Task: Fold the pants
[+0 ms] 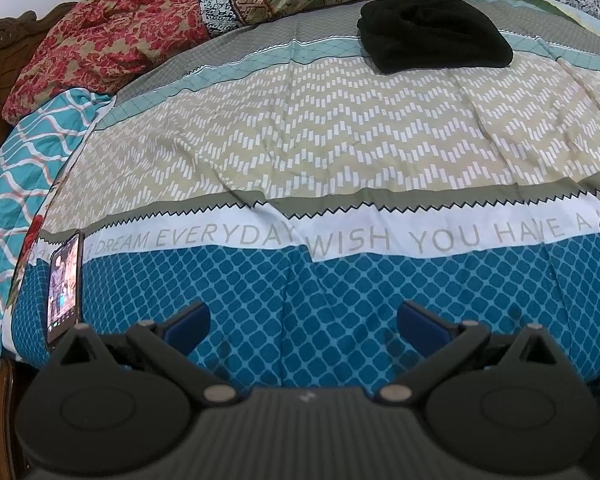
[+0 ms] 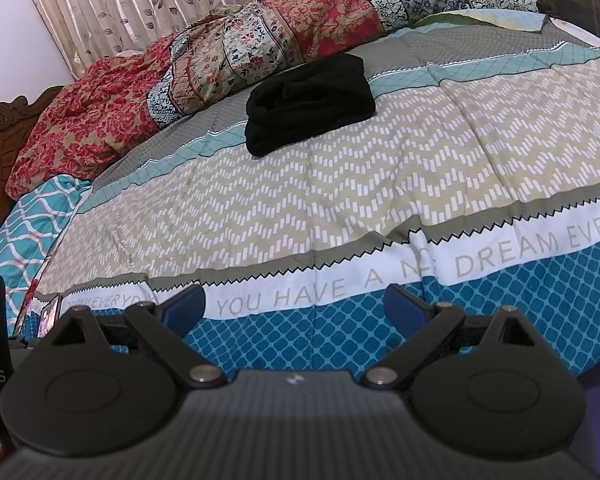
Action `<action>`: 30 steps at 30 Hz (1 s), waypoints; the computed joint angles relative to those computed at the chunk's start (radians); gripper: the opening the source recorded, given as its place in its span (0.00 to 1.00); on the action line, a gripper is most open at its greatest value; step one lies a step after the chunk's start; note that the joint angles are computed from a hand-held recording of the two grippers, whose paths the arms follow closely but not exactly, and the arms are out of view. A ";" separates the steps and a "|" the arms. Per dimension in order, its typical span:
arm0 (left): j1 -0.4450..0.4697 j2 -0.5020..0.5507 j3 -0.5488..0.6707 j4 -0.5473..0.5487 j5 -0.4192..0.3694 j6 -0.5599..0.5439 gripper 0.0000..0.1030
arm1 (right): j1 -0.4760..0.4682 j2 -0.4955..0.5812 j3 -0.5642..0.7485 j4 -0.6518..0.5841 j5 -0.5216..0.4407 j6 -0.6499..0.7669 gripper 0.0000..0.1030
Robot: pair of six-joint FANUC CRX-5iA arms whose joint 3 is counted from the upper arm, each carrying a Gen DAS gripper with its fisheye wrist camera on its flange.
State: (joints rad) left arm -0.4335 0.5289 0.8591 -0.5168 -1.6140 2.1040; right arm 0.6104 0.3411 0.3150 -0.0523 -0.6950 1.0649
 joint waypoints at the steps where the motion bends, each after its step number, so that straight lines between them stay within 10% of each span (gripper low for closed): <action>1: 0.000 0.001 0.001 0.000 -0.001 0.000 1.00 | 0.000 0.000 0.000 0.000 0.000 0.000 0.95; 30: -0.003 0.000 0.014 -0.003 -0.005 0.003 1.00 | 0.015 -0.028 -0.071 0.119 0.100 -0.066 0.95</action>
State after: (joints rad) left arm -0.4364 0.5286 0.8735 -0.5203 -1.6192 2.1072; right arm 0.6250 0.3127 0.2438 0.0662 -0.5954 0.9993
